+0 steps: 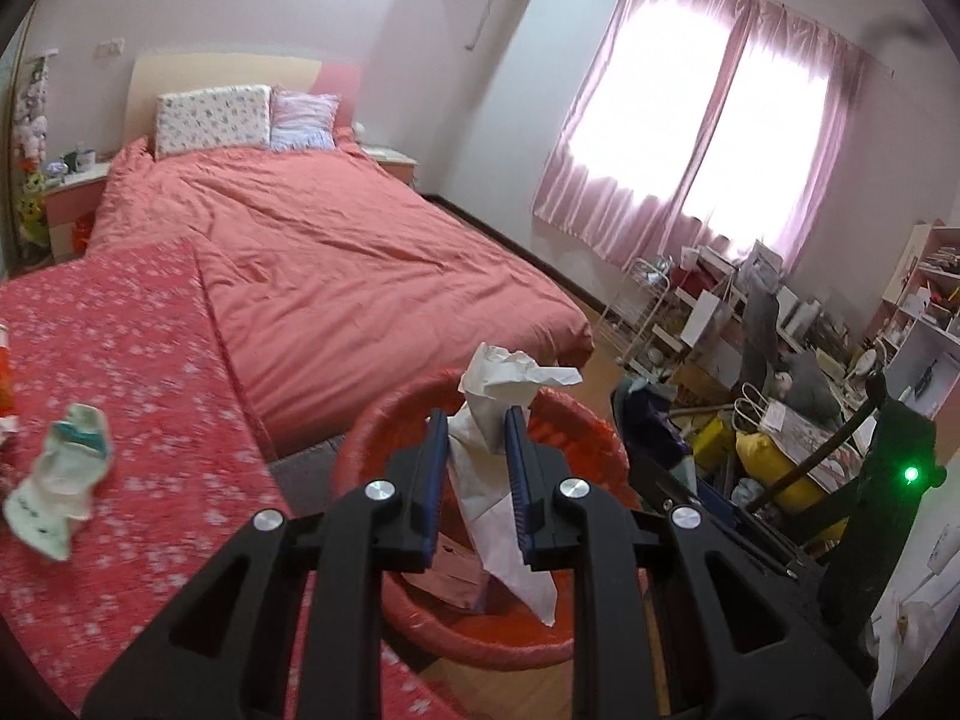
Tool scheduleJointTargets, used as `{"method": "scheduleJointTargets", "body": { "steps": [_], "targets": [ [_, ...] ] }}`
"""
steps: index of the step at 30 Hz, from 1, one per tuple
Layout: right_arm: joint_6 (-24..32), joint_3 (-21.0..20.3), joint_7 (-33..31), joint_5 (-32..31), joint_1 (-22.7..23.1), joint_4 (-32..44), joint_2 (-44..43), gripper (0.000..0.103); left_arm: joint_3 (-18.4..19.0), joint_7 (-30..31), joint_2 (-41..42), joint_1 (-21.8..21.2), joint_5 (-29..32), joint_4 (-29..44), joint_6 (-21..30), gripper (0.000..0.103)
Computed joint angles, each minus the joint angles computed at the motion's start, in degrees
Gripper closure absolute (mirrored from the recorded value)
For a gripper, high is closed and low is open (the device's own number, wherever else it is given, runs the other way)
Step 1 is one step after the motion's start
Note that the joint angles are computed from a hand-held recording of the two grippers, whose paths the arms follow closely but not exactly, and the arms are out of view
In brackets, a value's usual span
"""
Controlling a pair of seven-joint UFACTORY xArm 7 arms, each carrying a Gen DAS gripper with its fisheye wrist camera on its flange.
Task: Collect trash
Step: 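Carry chip bag and tissue to the orange basket and open both tools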
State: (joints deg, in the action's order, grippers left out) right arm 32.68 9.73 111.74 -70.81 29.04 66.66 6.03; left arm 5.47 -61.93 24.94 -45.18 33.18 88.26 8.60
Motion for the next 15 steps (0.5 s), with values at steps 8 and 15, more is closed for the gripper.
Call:
{"method": "scheduleJointTargets", "body": {
  "steps": [8,15],
  "targets": [
    [-5.76,-1.78,2.68,0.52,-1.55,-0.69,1.70,0.046,-4.53,8.78,6.53,3.65,-9.05,5.80,4.77,0.059],
    [-3.14,-1.14,1.15,3.25,-0.62,-1.31,1.01,0.039,-2.04,7.98,4.10,3.07,-9.74,1.07,5.35,0.052]
  ]
}}
